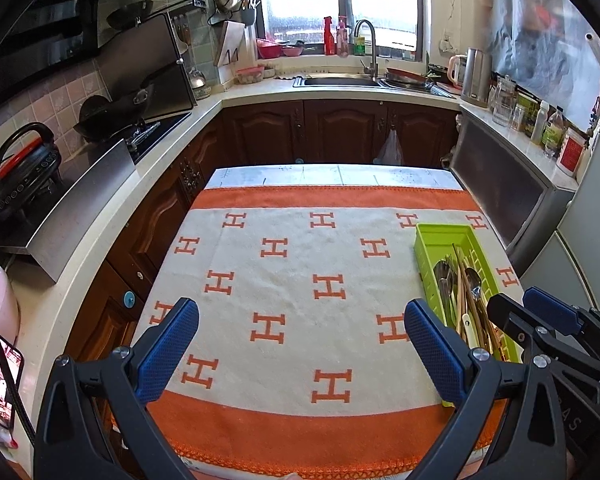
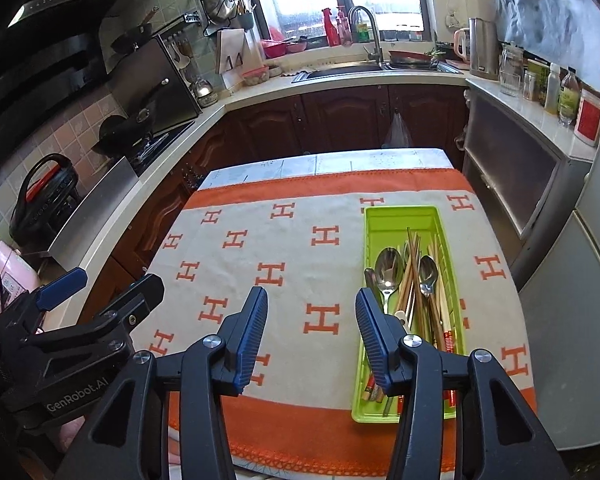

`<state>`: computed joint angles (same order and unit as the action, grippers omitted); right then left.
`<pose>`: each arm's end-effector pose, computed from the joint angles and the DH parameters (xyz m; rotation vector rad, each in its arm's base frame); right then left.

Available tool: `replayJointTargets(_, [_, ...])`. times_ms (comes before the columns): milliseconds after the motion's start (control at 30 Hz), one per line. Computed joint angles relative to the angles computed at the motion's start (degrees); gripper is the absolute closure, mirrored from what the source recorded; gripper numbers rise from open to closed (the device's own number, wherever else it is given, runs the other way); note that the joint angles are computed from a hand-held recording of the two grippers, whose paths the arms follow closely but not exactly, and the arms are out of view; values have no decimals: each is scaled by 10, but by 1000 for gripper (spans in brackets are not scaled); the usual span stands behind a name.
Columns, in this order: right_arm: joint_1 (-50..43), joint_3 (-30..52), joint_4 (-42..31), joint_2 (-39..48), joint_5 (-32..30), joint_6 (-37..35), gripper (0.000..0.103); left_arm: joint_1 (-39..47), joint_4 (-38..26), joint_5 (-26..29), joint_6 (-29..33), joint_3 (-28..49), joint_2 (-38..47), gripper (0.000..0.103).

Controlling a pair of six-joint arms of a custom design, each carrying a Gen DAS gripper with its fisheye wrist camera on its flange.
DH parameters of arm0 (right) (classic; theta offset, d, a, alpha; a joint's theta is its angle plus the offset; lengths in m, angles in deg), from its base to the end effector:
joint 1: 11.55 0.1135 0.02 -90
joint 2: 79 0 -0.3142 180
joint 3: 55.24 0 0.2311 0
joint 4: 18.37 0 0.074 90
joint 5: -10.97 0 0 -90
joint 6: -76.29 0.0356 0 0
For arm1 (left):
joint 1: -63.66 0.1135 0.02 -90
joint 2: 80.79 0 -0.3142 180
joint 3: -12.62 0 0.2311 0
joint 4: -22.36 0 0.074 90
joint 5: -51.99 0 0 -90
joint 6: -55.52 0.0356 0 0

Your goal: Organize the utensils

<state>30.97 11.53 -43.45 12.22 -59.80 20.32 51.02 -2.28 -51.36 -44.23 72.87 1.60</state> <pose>0.2341 0.1988 0.2501 -0.0279 2.3838 0.2269 0.2622 -0.0504 0.2587 -0.0498 2.3602 0.0894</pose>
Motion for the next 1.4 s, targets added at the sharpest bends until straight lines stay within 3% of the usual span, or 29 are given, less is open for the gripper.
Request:
replayJointTargets(367, [-13,10,6,24,-28,10,56,12,4,11,2,-1,7,1])
replayJointTargets(1400, [-20,31,21,70,-32,0,56,37,18,35,2,3,41,1])
